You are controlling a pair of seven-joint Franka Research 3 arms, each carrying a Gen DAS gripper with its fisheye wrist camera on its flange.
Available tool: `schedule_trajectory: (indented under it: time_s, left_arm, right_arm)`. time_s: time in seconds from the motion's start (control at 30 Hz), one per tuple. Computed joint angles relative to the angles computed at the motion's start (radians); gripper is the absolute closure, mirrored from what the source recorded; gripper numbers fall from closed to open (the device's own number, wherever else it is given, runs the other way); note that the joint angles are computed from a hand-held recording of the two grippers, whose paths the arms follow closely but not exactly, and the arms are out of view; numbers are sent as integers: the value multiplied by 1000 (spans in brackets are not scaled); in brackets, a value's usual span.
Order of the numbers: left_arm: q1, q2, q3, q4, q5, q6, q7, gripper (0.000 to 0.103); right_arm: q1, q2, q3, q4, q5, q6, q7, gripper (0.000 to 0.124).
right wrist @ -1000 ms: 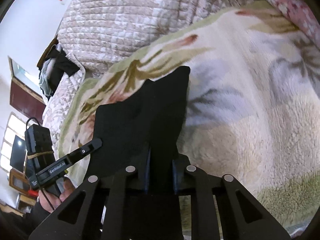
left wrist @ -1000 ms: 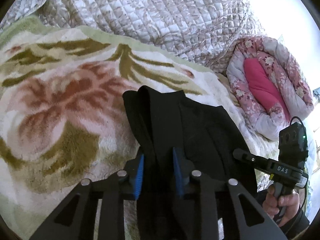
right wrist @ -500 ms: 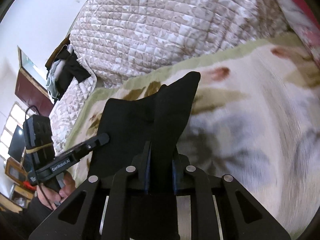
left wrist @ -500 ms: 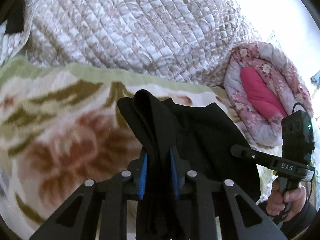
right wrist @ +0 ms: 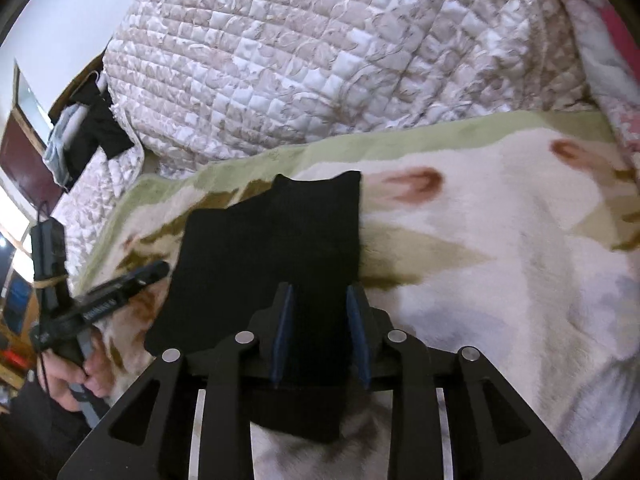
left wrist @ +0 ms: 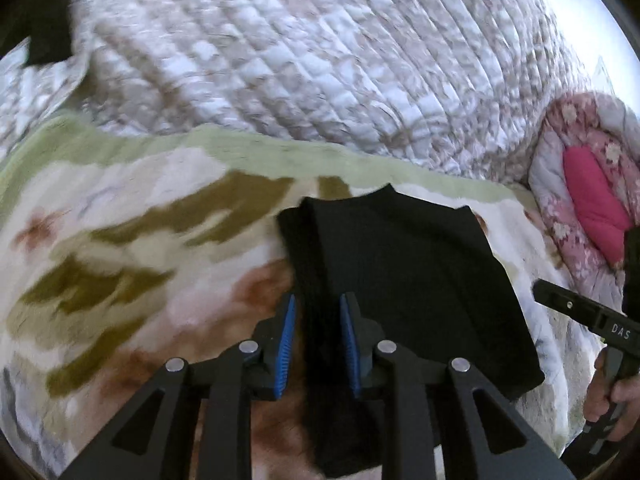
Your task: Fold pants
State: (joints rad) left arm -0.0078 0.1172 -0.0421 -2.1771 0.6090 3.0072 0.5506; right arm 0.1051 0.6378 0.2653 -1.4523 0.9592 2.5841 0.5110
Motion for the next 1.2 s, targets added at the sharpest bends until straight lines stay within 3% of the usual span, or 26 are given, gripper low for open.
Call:
schedule_trajectory:
  time_s: [0.1,0.3,0.47,0.53,0.7,0.9,1.2]
  left_arm:
    - [-15,-62,26,-52,140,8,-141,78]
    - [10,-162,-51,-112,331,-11,-314,78]
    - [-10,-216,-115,-151,297,-127,-309,77]
    - [-20,-232,-133,-167,273,-164,-305,77]
    - [-37,-263,-168,-199,269,-216,-343,77]
    - [-48,-271,-181,-227,272,-224,-371,77]
    - [-51,-216,-166,-206,327,-243,-406,77]
  right_arm:
    - [-16,-65,20,-99,48,57,-89,96]
    - [1,-172,37,-270,193,159,-293,96]
    - [23,-254,16,-396,276,176,-399,92]
    - [33,-285,2,-437,320,172,-441,76]
    - [71,-352,-40,-522,417,171,-527,76]
    - [123,-355,-78,-553,439,210,-542,76]
    - [140,-291,-72,-515,376,273,-497,76]
